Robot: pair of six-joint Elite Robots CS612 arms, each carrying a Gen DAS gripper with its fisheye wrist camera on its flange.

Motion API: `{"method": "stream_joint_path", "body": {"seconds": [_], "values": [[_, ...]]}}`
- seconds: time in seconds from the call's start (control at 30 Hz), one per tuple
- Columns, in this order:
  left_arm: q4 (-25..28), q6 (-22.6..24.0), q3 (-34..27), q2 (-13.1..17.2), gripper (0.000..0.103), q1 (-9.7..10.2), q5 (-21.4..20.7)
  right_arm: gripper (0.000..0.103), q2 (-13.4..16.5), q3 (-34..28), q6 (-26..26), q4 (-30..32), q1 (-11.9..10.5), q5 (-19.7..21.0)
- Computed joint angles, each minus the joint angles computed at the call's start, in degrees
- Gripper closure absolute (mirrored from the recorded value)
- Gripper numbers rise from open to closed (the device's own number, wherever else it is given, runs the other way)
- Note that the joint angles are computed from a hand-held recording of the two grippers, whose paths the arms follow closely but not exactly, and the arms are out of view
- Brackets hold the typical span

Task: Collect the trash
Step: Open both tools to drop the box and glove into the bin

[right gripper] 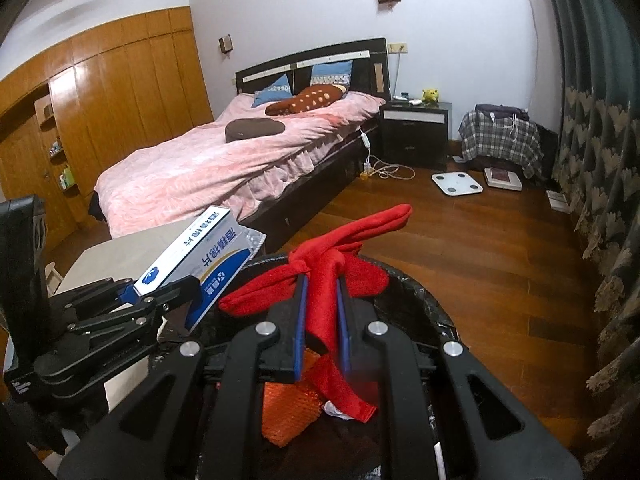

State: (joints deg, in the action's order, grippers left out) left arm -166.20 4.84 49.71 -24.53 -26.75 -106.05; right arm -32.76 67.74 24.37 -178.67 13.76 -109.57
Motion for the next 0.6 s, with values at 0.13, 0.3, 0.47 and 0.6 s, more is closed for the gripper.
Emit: {"method": "stream_joint_path", "body": {"seconds": [0.13, 0.3, 0.47, 0.6], "values": [[3.45, -0.39, -3.68, 1.73, 0.046, 0.25, -2.03, 0.077, 0.83, -1.51, 0.64, 2.78, -0.41, -0.04], [2.83, -1.38, -4.70, 2.18, 0.026, 0.66, -2.29, 0.044, 1.17, -1.69, 1.64, 4.14, -0.55, -1.19], [0.80, -2.36, -2.96, 0.94, 0.011, 0.98, -0.53, 0.009, 0.76, -0.85, 2.40, 3.05, 0.03, -3.40], [-1.15, -2.62, 0.04, -1.10, 0.006, 1.27, 1.27, 0.007, -0.39, 0.42, 2.42, 2.53, 0.27, -2.31]]}}
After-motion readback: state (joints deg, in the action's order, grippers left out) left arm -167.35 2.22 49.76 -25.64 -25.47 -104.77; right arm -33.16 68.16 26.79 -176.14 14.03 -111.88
